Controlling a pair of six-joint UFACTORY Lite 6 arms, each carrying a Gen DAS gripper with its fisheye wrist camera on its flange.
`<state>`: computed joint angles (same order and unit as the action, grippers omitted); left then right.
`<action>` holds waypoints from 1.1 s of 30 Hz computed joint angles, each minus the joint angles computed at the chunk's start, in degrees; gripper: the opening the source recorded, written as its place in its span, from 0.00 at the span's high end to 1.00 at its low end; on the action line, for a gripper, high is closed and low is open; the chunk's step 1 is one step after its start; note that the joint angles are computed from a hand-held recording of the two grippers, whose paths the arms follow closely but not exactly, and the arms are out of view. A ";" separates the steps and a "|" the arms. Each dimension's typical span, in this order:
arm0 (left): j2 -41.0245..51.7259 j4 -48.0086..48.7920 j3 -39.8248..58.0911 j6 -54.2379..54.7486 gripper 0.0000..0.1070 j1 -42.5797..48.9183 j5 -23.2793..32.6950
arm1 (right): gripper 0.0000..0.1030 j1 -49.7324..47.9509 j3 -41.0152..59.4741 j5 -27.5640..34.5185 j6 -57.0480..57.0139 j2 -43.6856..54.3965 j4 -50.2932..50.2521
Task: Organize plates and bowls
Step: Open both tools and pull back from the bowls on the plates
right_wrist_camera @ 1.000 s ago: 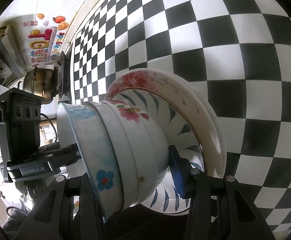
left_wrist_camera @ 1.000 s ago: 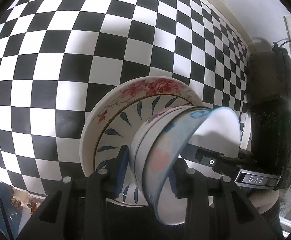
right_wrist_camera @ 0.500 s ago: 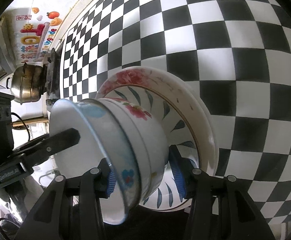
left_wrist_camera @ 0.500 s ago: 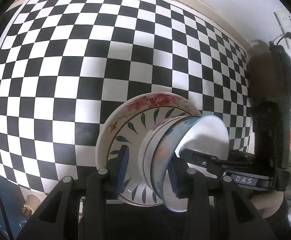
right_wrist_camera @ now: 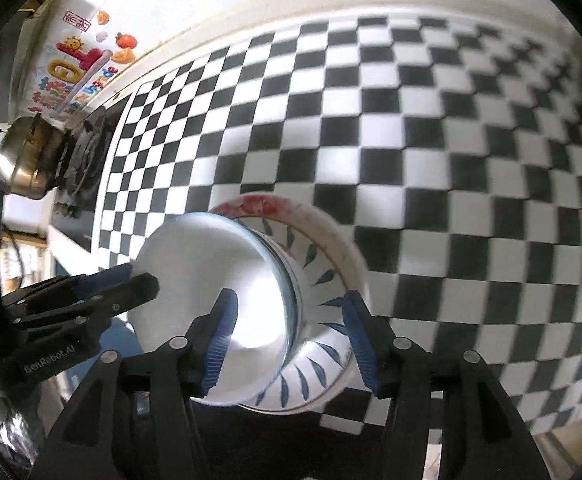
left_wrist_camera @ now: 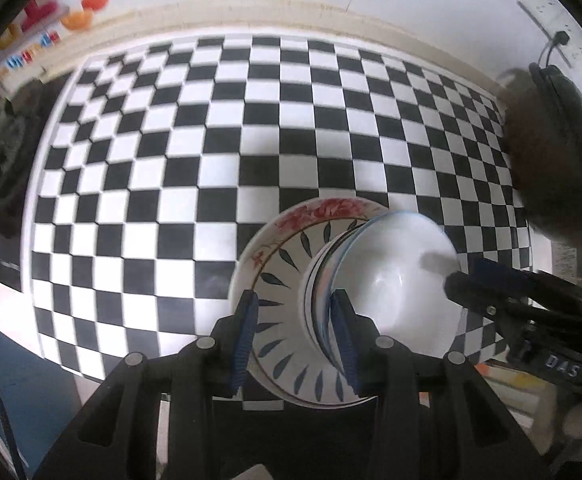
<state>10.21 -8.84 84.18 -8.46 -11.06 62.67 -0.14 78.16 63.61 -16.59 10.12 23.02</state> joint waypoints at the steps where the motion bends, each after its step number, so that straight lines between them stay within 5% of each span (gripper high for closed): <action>1: -0.97 0.92 -0.17 -0.25 0.66 -0.17 -0.30 | 0.40 0.04 -0.29 0.21 1.30 -1.68 -0.75; 6: -6.09 5.61 -0.77 -1.51 0.46 -0.46 -1.36 | 0.24 0.80 -2.48 1.49 8.12 -10.05 -4.36; 11: -11.94 9.56 -1.24 -2.02 0.23 -1.00 -2.16 | 0.18 5.61 -4.61 1.56 18.17 -19.43 -12.00; 24: -21.88 14.97 3.27 -9.41 0.23 -6.94 4.45 | 0.14 19.84 10.15 12.01 38.20 -29.36 -29.04; 33: -28.06 28.22 13.26 -24.02 0.23 -22.90 17.27 | 0.14 37.20 30.53 27.59 46.30 -29.30 -43.04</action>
<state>-17.85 19.38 97.45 -32.48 -33.96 79.94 37.06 108.70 91.21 29.71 -19.19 -20.02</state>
